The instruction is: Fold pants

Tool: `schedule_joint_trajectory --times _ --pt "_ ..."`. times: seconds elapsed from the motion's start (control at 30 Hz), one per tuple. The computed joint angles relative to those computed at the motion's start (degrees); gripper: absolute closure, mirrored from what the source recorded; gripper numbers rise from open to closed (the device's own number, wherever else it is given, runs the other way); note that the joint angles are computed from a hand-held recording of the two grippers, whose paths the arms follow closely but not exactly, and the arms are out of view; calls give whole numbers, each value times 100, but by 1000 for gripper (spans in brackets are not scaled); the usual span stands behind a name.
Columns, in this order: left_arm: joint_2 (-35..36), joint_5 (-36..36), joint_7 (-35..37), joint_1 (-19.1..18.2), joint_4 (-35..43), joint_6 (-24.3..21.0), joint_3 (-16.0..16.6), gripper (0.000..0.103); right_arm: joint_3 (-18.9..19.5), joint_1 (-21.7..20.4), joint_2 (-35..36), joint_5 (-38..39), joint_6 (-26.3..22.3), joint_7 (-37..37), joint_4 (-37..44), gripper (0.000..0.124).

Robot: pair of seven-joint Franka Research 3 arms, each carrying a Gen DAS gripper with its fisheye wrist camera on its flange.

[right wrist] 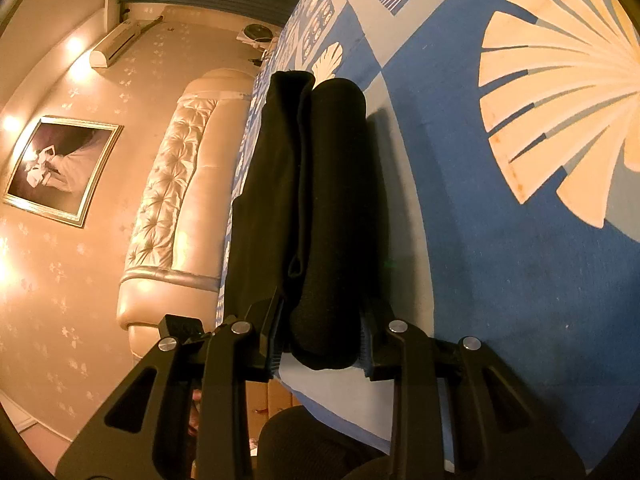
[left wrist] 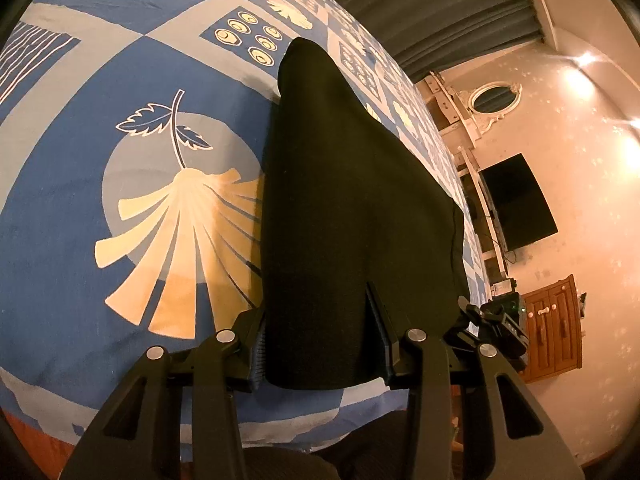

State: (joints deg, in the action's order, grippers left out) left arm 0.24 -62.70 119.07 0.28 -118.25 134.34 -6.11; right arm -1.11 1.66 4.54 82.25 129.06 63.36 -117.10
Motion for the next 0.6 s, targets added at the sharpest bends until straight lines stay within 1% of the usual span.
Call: schedule_joint_trajectory --times 0.3,0.6 --pt "-1 -53 4 18 -14 -58 13 61 -6 1 -40 -30 -17 6 -31 95" --pt "18 -154 85 34 -23 -95 21 60 -34 -24 -52 -64 -159 -36 -63 95"
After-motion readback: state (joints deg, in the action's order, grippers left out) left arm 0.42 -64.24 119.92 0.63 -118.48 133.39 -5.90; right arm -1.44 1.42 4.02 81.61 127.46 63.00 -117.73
